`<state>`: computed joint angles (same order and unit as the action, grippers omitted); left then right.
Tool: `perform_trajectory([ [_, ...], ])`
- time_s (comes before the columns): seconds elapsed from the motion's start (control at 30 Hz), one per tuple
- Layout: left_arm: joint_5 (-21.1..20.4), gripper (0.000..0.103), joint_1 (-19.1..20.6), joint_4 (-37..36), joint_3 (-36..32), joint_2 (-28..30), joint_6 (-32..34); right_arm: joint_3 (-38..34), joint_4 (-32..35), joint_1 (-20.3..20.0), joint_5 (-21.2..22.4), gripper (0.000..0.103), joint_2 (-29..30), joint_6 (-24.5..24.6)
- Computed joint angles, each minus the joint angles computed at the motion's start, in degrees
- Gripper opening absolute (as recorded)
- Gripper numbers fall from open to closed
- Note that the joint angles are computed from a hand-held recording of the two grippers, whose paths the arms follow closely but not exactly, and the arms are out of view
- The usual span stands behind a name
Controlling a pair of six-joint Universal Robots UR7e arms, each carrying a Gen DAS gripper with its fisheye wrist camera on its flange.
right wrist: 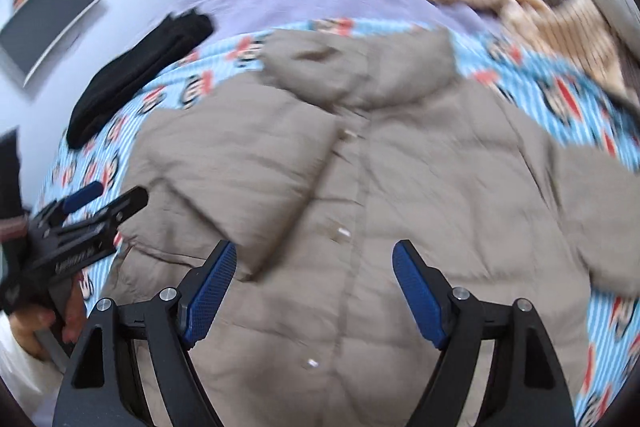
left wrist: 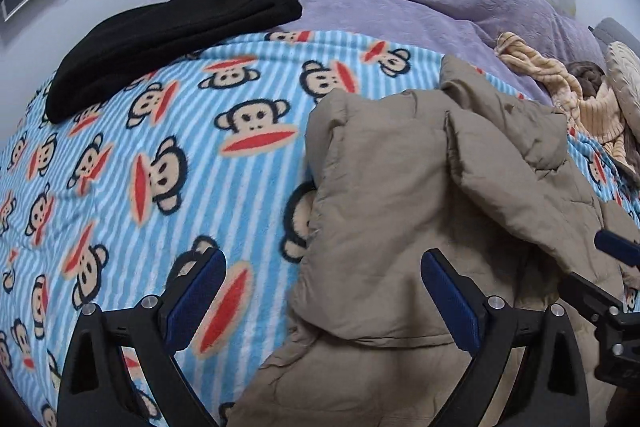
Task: Fold large clothes
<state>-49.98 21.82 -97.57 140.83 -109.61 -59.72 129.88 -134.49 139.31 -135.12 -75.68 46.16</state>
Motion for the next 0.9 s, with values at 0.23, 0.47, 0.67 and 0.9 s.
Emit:
perform_trajectory([
  [0.23,-2.1,0.099,3.2,-4.5,0.8,-1.3,4.7,-9.8,10.0,0.4,-11.7,0.082,15.4,-4.9],
  [0.47,-9.9,0.099,20.1,-26.3,-4.7,7.4,19.0,2.8,0.1,-6.7,-9.0,0.081,-3.3,7.8],
  [0.67,-19.0,0.024,26.6,-36.6,-7.2,17.2,23.7,19.1,-20.5,-19.9,7.3,0.017,-18.1,11.0],
  [0.9,-12.0,0.017,22.9,-34.0,-6.1,14.7,29.6,21.4,-23.6,-19.8,8.8,0.012,-18.9,11.6],
])
